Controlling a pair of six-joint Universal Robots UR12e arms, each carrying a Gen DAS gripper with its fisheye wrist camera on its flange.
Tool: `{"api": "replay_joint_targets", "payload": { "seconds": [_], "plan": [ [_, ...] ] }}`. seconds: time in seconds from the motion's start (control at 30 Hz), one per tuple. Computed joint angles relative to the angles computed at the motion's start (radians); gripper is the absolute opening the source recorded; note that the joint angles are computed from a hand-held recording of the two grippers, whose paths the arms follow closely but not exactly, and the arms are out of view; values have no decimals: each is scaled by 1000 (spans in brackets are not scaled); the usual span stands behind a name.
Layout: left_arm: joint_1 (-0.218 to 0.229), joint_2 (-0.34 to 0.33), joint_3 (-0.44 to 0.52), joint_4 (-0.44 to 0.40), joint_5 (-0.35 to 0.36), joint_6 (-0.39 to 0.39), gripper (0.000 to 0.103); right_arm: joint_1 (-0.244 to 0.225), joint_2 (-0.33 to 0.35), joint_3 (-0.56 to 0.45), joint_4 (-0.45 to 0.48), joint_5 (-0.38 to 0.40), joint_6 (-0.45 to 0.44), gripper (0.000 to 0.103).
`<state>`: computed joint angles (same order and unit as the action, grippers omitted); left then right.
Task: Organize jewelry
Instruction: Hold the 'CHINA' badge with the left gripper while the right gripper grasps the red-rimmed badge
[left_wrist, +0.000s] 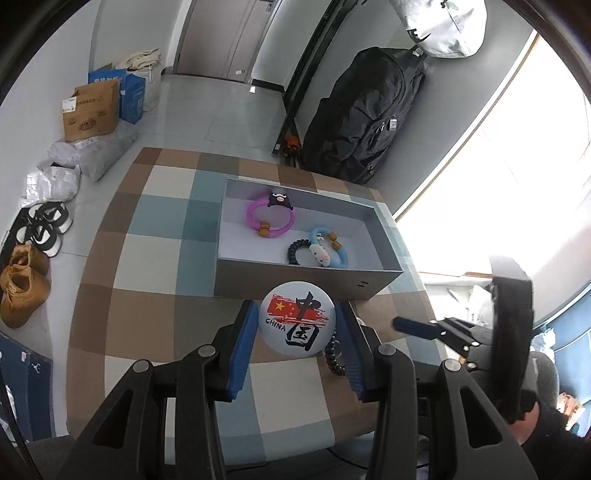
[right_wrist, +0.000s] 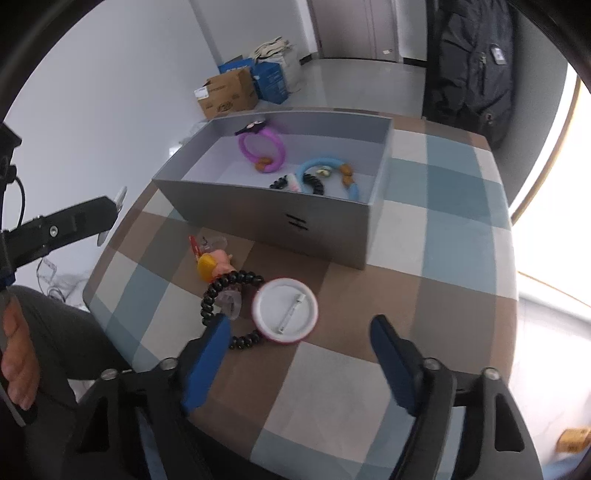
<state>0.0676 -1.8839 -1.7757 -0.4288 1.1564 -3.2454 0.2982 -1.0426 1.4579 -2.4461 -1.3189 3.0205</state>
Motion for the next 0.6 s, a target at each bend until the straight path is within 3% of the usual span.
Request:
{"api": "replay_joint_targets", "payload": {
  "seconds": [0.27,0.4,0.47,0.6],
  "plan": [
    [9,2,0,-7,-17,-5,38,17,21,-27,20,-35,-30,39],
    [15,-1,4,-22,-28,-17,38,24,24,-33,11,-60,-48,37],
    [17,-2,5,-27,-34,-22,38,25,23,-31,2,-59,-56,27],
    [19,-2,5,-27,-41,-29,38,30,23,-30,-2,-72,-57,27]
  ]
}}
